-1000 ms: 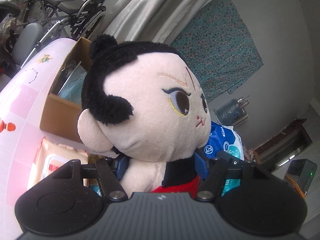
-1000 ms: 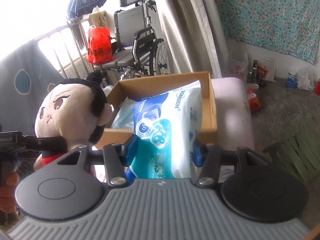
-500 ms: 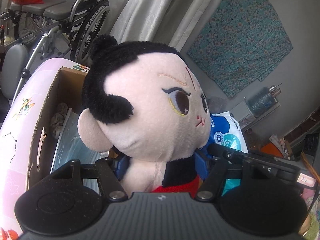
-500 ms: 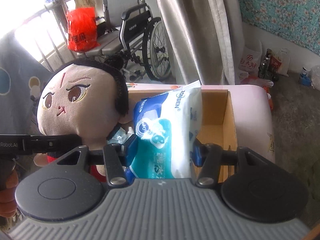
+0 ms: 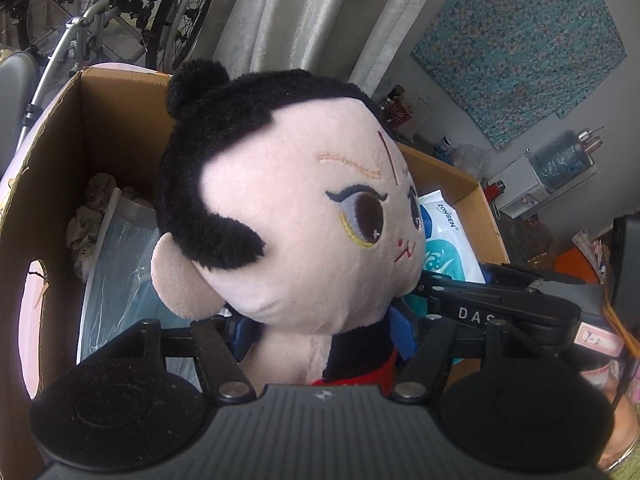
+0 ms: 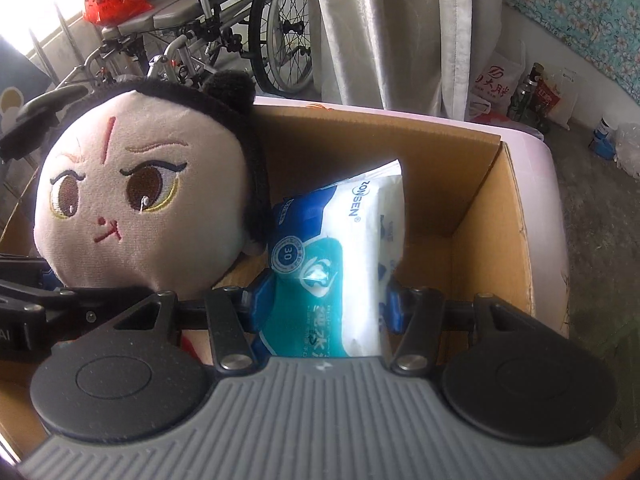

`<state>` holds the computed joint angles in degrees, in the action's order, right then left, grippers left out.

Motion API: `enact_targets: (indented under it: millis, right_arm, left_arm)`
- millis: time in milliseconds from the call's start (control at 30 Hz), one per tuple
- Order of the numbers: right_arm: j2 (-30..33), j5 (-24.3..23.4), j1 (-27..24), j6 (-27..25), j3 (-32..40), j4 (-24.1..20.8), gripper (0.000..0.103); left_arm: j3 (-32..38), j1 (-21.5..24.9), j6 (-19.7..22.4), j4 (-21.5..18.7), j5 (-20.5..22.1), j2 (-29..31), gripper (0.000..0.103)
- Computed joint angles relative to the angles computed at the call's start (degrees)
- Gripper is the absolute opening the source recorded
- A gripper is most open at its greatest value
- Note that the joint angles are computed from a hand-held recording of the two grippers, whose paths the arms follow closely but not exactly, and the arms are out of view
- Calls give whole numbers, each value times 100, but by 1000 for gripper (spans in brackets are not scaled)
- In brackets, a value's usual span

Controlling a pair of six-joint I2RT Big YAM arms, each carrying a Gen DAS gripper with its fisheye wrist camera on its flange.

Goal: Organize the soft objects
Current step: 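Carry the wipes pack with the right gripper and the doll with the left over the box, then lower the wipes pack into the box with the right gripper while the left lowers the doll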

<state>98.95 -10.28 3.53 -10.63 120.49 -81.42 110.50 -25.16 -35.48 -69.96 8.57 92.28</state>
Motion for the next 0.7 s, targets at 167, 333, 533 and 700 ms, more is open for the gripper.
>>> enact_targets:
  millis: [167, 333, 533, 700]
  right_arm:
    - [118, 112, -69, 68, -123, 66, 55]
    - [193, 279, -113, 152, -91, 129, 58]
    - [-289, 733, -9, -240, -457, 555, 74]
    - [-671, 564, -137, -283, -487, 934, 76]
  left_arm:
    - [-133, 15, -58, 94, 40, -83, 67]
    - [-31, 30, -39, 64, -1, -3, 67]
    - [-177, 39, -138, 210, 17, -150, 67]
    - [-338, 32, -214, 323, 82, -363, 67]
